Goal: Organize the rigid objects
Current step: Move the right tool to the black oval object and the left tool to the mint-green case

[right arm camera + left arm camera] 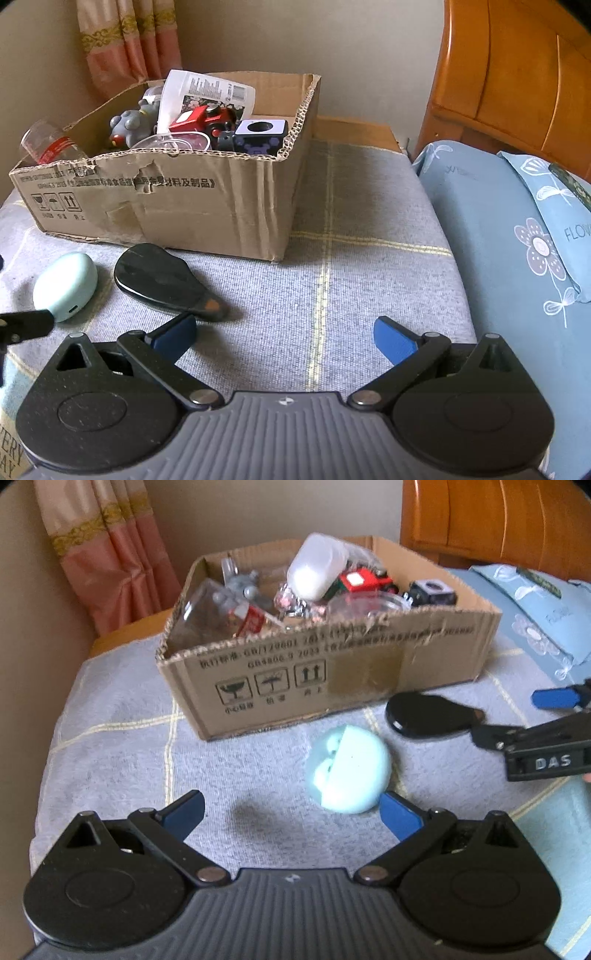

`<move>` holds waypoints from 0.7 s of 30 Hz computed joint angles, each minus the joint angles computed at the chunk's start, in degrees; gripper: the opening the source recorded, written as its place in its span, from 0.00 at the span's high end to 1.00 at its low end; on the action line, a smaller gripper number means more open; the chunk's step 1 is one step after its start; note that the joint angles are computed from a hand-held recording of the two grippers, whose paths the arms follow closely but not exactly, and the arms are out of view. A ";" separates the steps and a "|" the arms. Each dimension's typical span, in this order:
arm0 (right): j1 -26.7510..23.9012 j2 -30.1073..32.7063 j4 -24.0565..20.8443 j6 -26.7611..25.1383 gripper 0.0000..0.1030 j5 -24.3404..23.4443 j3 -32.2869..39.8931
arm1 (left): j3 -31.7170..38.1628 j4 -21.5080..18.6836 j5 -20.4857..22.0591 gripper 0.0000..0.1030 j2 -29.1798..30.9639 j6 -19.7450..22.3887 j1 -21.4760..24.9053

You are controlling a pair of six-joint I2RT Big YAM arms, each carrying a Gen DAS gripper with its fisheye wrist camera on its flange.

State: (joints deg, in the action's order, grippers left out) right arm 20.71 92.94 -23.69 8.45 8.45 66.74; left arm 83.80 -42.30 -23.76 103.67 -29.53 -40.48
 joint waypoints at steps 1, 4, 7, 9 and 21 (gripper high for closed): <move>-0.01 0.01 0.16 -0.08 0.00 -0.04 -0.04 | -0.03 -0.18 0.12 0.02 0.13 -0.40 0.17; -0.08 0.15 0.00 -0.23 0.00 -0.23 0.21 | -0.72 -0.79 -0.30 0.02 -0.16 -2.03 0.76; -0.04 -0.01 -0.47 -0.04 0.00 -0.20 0.24 | -1.62 -1.41 -1.41 0.02 -0.78 -4.36 1.65; 0.26 0.05 -1.74 0.18 0.00 -0.43 0.94 | -1.71 -2.80 -3.20 0.02 -0.91 -6.79 2.22; 3.89 2.77 -1.47 5.53 0.00 -3.55 4.77 | -4.96 -1.40 -3.03 0.02 -3.78 -8.12 3.08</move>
State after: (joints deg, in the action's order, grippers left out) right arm 24.60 95.72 -25.16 13.99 4.90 71.51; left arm 78.84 -43.70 -26.79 99.89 -37.64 -37.40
